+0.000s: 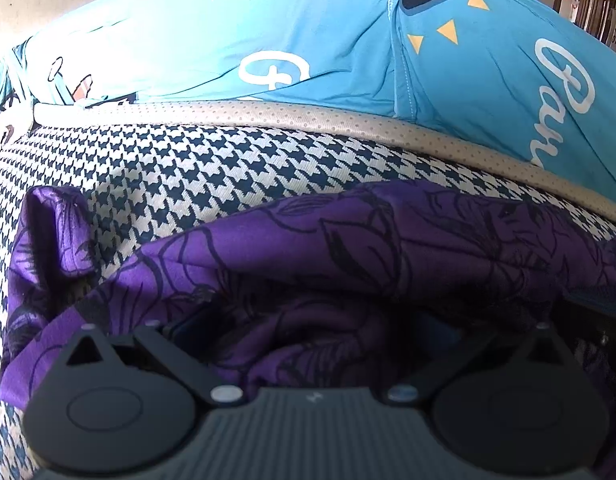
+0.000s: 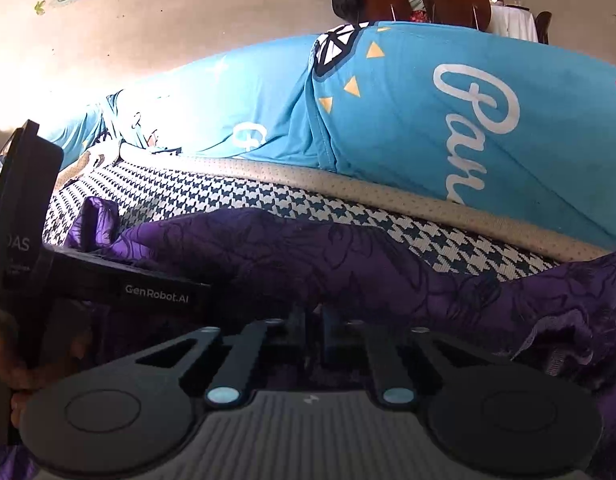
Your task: Fold clothes
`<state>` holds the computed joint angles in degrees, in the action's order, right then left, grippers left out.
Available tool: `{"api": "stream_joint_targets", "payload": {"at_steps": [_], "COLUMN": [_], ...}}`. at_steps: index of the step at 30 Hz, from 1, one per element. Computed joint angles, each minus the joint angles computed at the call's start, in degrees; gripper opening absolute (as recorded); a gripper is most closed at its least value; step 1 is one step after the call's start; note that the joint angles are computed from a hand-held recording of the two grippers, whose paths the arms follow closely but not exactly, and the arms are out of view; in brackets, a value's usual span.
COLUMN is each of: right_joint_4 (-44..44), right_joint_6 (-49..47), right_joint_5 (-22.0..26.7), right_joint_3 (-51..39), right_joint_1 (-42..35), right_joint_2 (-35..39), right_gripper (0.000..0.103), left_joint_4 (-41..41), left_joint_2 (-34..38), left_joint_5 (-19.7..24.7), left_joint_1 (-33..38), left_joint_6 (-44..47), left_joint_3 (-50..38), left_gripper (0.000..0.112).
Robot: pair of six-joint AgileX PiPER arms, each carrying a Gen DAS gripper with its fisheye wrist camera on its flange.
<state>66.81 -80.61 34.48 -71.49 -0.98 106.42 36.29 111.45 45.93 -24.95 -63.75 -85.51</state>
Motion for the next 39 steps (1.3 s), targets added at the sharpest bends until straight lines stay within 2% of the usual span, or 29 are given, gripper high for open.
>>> {"api": "stream_joint_targets", "payload": {"at_steps": [3,7,12,16,23,24,27,30,35,39], "right_joint_4": [5.47,13.12,19.75,25.85,32.18,32.23,31.85,30.70,23.47,15.15], "right_joint_6": [-3.31,-6.02,-10.22,-13.66,-16.12,-15.96,-15.41,-14.64,-9.64,-5.32], "right_joint_5": [-0.94,-0.22,-3.26,-2.66,4.88,6.26,5.40,4.15,0.32,-4.61], "right_joint_3": [0.62,0.22,-1.71,-4.24,-6.17,-6.44,-7.29,-8.37,-13.20,-16.20], "right_joint_1": [-0.41,-1.27,0.58,0.96,0.38,0.24,-0.51,-1.90,-7.63,-9.94], "right_joint_2": [-0.89,-1.92,-2.44,-1.28,0.99,1.30,1.80,2.27,5.38,8.44], "right_gripper": [0.008,0.007,0.007,0.007,0.005,0.005,0.005,0.005,0.006,0.010], "left_joint_4": [1.54,2.13,3.14,1.18,1.99,2.48,3.58,5.61,1.46,1.19], "left_joint_2": [-0.52,-1.74,-1.14,2.16,8.68,9.93,13.45,17.20,16.76,17.64], "left_joint_5": [-0.38,-3.32,-7.16,-5.88,-4.07,-3.59,-1.74,3.57,0.21,0.60], "left_joint_1": [-0.94,-2.00,-2.08,-1.06,1.41,1.95,3.42,4.06,7.40,7.15], "left_joint_6": [-0.77,-1.16,-0.76,2.11,3.94,3.61,2.89,2.51,2.36,3.22], "left_joint_3": [0.49,1.48,-0.54,-6.94,-17.42,-18.71,-22.10,-26.12,-24.96,-26.53], "left_gripper": [0.103,0.103,0.103,0.103,0.103,0.103,0.103,0.103,0.103,0.103]}}
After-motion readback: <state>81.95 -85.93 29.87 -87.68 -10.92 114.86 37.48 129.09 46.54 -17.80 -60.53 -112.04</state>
